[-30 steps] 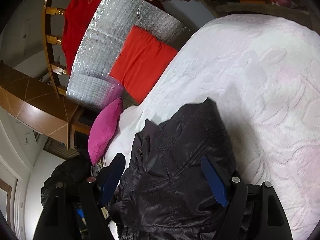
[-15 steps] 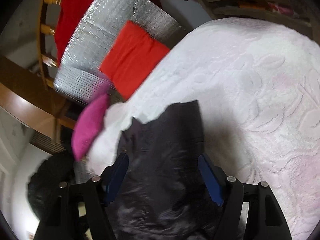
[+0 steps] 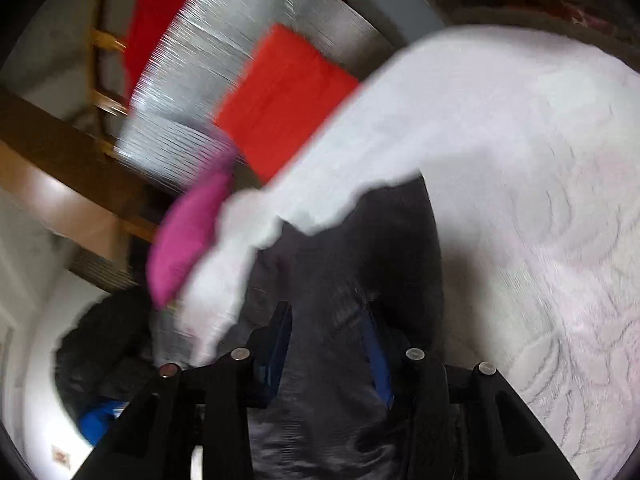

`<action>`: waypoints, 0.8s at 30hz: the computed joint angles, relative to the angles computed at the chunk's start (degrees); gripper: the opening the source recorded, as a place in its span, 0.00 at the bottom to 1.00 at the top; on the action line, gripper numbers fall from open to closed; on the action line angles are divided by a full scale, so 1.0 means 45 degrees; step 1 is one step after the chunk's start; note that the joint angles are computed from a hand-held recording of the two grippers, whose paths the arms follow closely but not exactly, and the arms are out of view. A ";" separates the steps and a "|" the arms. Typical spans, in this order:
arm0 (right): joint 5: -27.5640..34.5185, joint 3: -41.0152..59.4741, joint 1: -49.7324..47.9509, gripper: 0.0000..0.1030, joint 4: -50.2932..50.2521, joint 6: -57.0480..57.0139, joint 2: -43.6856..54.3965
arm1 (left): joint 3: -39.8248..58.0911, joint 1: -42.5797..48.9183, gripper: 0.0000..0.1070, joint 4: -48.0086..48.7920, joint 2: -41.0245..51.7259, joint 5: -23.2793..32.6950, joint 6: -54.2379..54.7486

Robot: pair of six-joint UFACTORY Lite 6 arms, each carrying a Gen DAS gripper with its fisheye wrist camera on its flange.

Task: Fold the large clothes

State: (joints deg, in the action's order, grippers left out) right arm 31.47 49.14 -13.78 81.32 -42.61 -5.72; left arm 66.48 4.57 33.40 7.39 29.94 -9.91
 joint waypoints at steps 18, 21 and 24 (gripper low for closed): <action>-0.2511 0.3090 0.7396 0.75 -1.3381 1.2357 0.2374 | 0.6462 1.0489 0.73 -1.2941 0.2335 0.3437 1.2606; -0.2593 0.3116 0.7793 0.75 -1.5838 1.4320 0.2580 | 1.0459 1.1482 0.73 -1.2384 0.5681 0.4660 1.0685; -0.3496 0.2122 0.7383 0.75 -1.4211 1.3093 0.1515 | 1.4457 1.1814 0.73 -1.2169 0.8756 0.5467 0.9099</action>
State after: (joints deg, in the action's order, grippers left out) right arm 15.73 58.69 19.44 17.37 16.31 1.10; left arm 131.53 57.73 -21.36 46.79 54.54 31.03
